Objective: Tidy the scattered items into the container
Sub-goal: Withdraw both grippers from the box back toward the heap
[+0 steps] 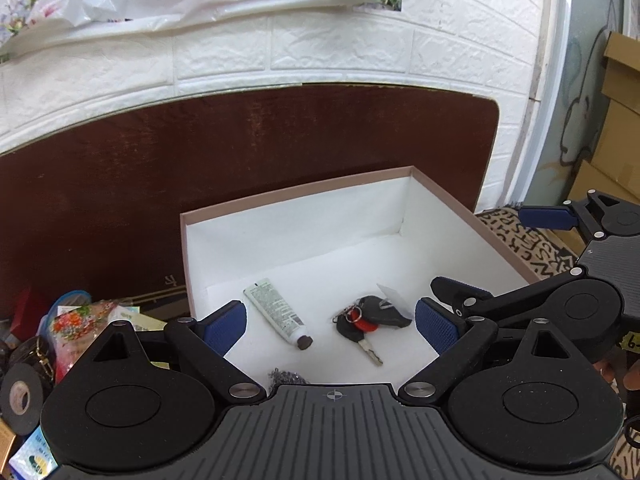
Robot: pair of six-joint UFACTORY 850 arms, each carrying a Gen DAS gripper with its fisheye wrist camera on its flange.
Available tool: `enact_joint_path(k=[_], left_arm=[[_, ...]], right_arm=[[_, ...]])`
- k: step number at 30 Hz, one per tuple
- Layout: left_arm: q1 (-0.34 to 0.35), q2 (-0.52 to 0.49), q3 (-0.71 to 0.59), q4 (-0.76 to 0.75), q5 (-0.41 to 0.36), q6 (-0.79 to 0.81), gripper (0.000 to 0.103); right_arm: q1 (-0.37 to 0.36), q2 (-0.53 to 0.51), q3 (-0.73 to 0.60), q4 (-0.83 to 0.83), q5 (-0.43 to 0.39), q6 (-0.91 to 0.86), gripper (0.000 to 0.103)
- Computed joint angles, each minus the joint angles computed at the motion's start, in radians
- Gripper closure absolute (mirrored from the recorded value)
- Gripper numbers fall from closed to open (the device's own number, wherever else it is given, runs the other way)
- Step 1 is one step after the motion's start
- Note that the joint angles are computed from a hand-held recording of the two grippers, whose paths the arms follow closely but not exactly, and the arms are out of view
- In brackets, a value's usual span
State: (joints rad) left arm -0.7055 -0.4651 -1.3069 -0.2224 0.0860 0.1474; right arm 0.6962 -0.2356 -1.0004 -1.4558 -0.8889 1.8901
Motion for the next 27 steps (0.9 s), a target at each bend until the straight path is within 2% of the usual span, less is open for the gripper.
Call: enact_joint_path(k=[9, 15, 21, 27], left_arm=[[-0.015, 0.127, 0.169, -0.033, 0.079, 0.006, 0.005], [-0.027, 0.21, 0.29, -0.143, 0.128, 0.108, 0.005], [-0.031, 0.288, 0.427, -0.078, 0.186, 0.012, 0.005], [-0.031, 0.341, 0.549, -0.087, 0.244, -0.019, 0.005]], right_arm=[[0.106, 0.027, 0.037, -0.007, -0.09, 0.083, 0.001], [0.188, -0.002, 0.036, -0.012, -0.167, 0.123, 0.001], [0.268, -0.048, 0.033, -0.012, -0.233, 0.187, 0.001], [0.335, -0.119, 0.007, 0.023, -0.272, 0.26, 0.001]])
